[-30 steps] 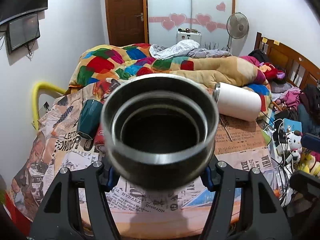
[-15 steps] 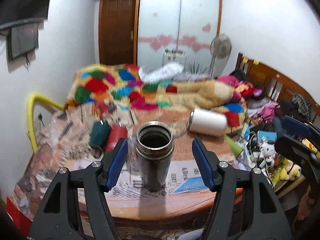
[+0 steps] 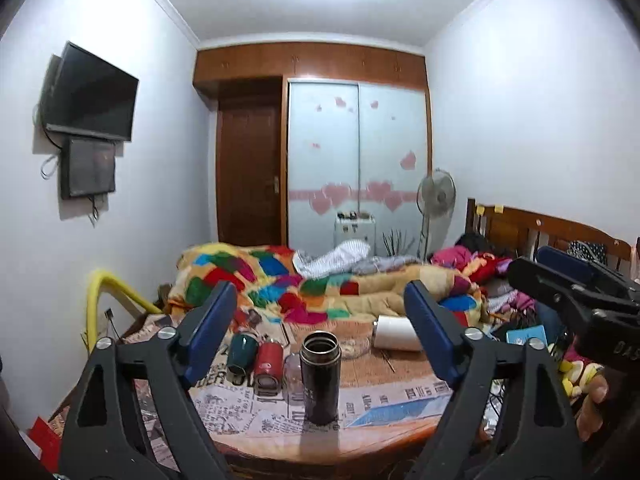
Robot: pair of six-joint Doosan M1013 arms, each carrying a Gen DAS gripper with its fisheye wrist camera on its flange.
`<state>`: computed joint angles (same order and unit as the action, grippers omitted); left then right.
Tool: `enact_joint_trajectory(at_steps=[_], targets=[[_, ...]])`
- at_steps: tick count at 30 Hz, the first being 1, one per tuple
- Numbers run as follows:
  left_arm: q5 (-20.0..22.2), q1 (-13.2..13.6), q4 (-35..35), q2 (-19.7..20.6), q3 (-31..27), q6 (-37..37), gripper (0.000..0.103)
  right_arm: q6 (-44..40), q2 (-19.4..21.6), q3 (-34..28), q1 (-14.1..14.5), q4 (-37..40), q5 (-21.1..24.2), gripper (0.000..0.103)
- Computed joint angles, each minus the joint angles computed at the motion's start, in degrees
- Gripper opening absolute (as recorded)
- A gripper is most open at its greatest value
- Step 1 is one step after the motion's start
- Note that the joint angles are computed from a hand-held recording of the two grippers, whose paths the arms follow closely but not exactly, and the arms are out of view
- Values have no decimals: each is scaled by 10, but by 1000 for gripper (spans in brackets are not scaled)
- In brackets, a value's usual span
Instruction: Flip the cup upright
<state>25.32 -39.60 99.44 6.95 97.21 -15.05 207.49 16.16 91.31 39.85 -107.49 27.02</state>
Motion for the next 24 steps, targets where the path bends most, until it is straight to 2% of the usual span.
enact_joint_trajectory(at_steps=[4, 11, 24], targets=[[33, -12, 38, -13, 21, -47, 102, 3, 1, 3, 9, -1, 21, 84], [49, -18, 23, -18, 33, -47, 103, -19, -2, 11, 20, 19, 45, 103], [55, -21, 8, -18, 36, -43, 103, -46, -3, 15, 22, 51, 48, 103]])
